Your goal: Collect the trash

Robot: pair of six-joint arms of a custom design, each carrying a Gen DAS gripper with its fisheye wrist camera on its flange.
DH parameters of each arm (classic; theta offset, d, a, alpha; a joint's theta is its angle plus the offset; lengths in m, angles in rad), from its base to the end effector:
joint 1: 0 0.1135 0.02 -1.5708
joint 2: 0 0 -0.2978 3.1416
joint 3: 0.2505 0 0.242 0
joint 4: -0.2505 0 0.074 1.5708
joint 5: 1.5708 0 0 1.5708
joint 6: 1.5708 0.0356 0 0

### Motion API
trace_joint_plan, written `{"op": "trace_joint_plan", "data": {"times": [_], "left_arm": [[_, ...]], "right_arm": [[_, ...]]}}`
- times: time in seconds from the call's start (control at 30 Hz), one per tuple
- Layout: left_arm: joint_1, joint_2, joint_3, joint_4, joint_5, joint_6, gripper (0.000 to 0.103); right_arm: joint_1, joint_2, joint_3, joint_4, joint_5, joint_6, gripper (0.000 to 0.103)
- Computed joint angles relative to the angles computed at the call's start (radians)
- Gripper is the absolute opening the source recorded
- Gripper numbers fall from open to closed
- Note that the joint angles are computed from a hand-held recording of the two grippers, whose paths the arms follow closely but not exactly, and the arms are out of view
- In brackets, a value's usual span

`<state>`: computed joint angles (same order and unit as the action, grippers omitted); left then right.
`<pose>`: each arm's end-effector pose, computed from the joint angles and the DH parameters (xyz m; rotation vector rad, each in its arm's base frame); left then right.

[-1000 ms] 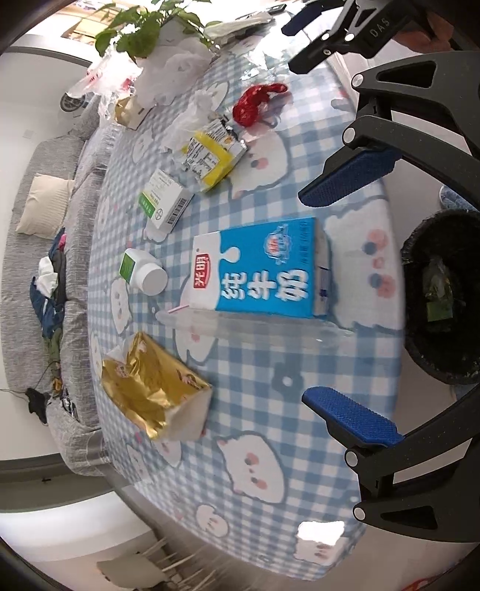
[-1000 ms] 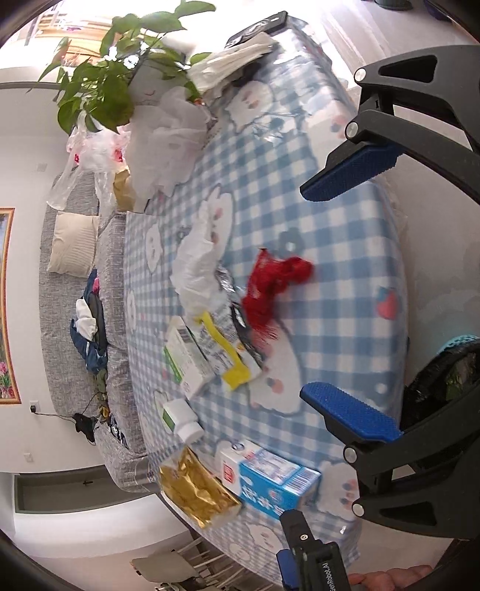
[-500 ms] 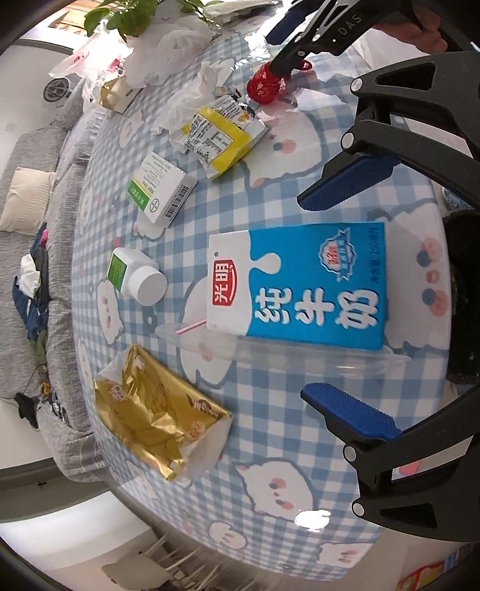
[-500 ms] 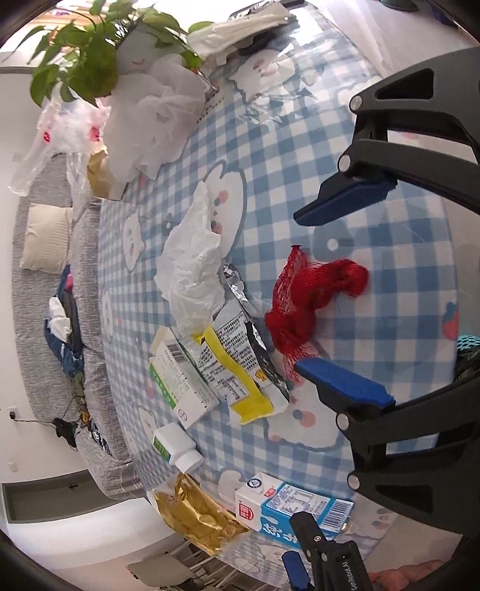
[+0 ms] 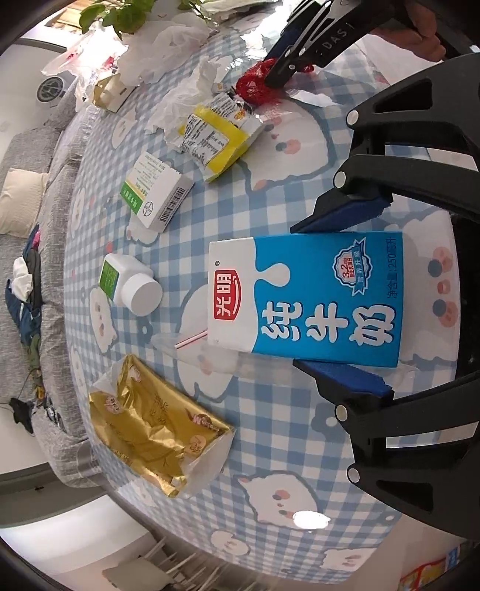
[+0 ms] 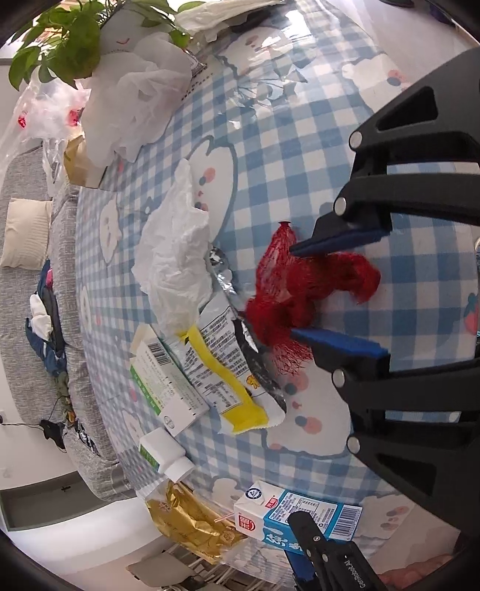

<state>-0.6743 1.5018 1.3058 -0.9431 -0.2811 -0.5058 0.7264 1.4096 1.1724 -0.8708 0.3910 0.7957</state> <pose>0.2299 -0.1711 0.3255 0.1400 2.6276 -0.0117 0.2048 0.1638 0.3150 0.2067 2.5373 0.0486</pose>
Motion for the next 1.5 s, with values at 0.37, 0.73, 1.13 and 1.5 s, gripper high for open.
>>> {"op": "trace_joint_plan", "data": {"times": [0.37, 0.73, 1.13, 1.5], "left_arm": [[-0.011, -0.030, -0.007, -0.004, -0.005, -0.006, 0.062], [-0.046, -0.097, -0.019, -0.029, -0.010, -0.023, 0.062], [-0.146, -0.214, -0.044, -0.091, -0.051, -0.098, 0.062], [-0.293, -0.322, -0.124, -0.148, -0.116, -0.213, 0.062]], "right_arm": [[0.006, -0.016, -0.003, 0.002, 0.000, 0.011, 0.017], [0.070, -0.058, 0.004, -0.050, 0.052, 0.069, 0.016], [0.263, -0.085, 0.090, -0.218, 0.198, 0.227, 0.016], [0.488, -0.092, 0.129, -0.383, 0.318, 0.487, 0.016]]}}
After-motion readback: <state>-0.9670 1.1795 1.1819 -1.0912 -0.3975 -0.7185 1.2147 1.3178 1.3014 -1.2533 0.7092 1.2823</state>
